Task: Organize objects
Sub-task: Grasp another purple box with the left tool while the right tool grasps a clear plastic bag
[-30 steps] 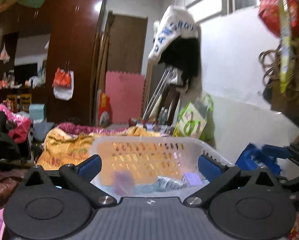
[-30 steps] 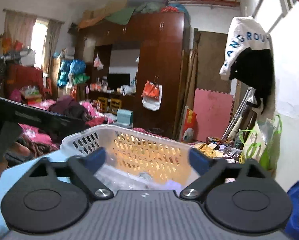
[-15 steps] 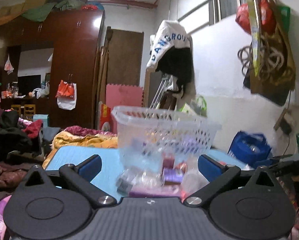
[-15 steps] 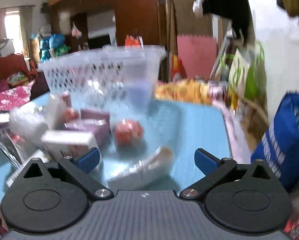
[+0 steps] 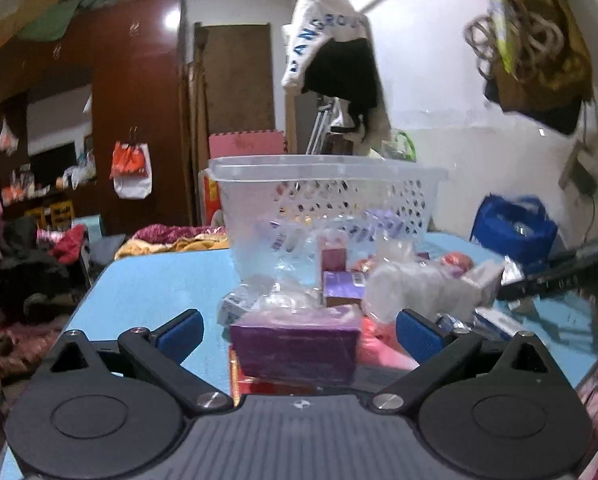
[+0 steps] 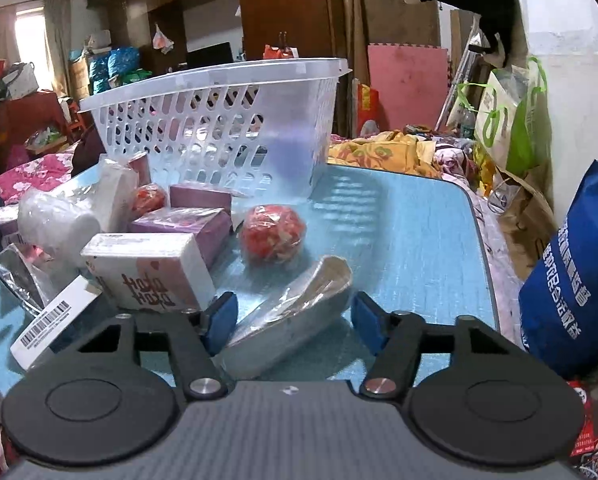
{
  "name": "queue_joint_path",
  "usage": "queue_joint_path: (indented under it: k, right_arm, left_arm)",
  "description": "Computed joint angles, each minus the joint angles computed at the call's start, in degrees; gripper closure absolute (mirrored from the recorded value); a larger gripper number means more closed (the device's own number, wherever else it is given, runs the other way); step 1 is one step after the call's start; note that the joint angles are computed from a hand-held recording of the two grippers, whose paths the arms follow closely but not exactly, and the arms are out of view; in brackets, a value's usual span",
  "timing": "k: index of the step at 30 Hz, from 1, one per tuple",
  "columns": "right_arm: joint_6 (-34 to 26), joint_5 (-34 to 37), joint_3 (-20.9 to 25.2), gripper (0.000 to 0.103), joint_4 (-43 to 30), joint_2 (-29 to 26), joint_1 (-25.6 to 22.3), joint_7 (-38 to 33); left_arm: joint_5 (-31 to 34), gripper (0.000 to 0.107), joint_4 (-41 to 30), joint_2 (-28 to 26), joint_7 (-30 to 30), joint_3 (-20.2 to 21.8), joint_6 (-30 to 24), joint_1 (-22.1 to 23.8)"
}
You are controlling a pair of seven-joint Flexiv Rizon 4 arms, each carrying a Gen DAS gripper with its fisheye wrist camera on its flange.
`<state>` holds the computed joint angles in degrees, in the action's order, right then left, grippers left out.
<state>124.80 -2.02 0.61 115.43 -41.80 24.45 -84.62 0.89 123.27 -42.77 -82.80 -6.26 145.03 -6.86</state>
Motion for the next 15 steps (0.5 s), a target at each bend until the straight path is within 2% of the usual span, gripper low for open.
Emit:
queue_joint_path:
  k: [3, 5, 10, 14, 15]
  right_arm:
    - [0.37, 0.71, -0.72, 0.042, 0.1, -0.05, 0.92, -0.87]
    - [0.78, 0.79, -0.53, 0.044, 0.16, -0.14, 0.77, -1.06]
    - [1.0, 0.66, 0.01, 0.044, 0.26, -0.15, 0.32, -1.09]
    - [-0.49, -1.35, 1.15, 0.044, 0.25, 0.15, -1.21, -0.04]
    - [-0.38, -1.25, 0.93, 0.046, 0.29, 0.17, -0.99, -0.12]
  left_arm:
    - [-5.37, 0.004, -0.07, -0.21, 3.92, 2.16, 0.07, -4.2]
    - [-7.41, 0.005, -0.03, -0.47, 5.09, 2.42, 0.4, -5.2]
    - [-2.36, 0.014, -0.02, -0.21, 2.39, -0.11, -1.74, -0.97]
    - [-3.3, 0.016, -0.74, -0.88, 3.28, 0.6, -2.11, -2.19]
    - [-2.72, 0.022, -0.72, -0.96, 2.92, 0.36, -1.91, -1.79]
